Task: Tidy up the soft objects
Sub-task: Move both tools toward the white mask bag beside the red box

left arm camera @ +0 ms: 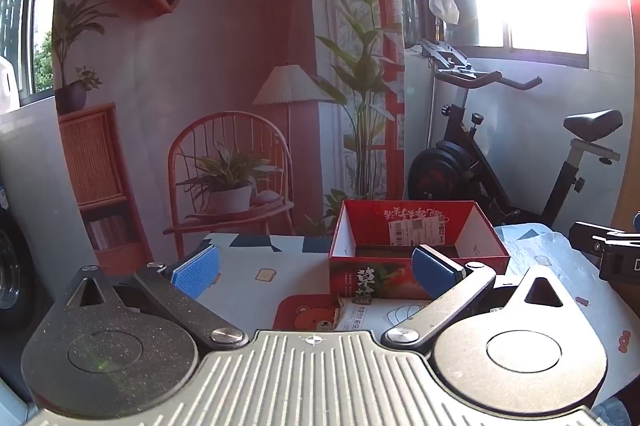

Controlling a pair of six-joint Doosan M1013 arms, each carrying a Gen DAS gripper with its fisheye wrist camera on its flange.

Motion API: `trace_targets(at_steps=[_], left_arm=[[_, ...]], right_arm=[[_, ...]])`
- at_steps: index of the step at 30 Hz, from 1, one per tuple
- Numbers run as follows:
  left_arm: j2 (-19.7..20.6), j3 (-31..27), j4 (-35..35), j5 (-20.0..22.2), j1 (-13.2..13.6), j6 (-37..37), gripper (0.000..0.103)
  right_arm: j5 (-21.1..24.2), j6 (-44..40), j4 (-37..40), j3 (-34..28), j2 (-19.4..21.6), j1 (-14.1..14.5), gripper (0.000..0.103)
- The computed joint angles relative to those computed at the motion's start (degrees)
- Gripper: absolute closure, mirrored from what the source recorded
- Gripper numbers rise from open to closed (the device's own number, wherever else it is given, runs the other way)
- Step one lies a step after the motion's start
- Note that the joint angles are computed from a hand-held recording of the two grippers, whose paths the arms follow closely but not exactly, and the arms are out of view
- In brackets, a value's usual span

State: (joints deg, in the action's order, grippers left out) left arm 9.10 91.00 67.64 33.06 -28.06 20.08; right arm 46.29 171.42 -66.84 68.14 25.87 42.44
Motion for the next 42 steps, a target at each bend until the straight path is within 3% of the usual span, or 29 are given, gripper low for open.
trace_targets(at_steps=[42], left_arm=[[0.21, -0.02, -1.49, 0.22, -0.22, 0.70, 0.000]], right_arm=[[0.05, -0.06, 0.25, -0.11, 0.08, 0.00, 0.000]])
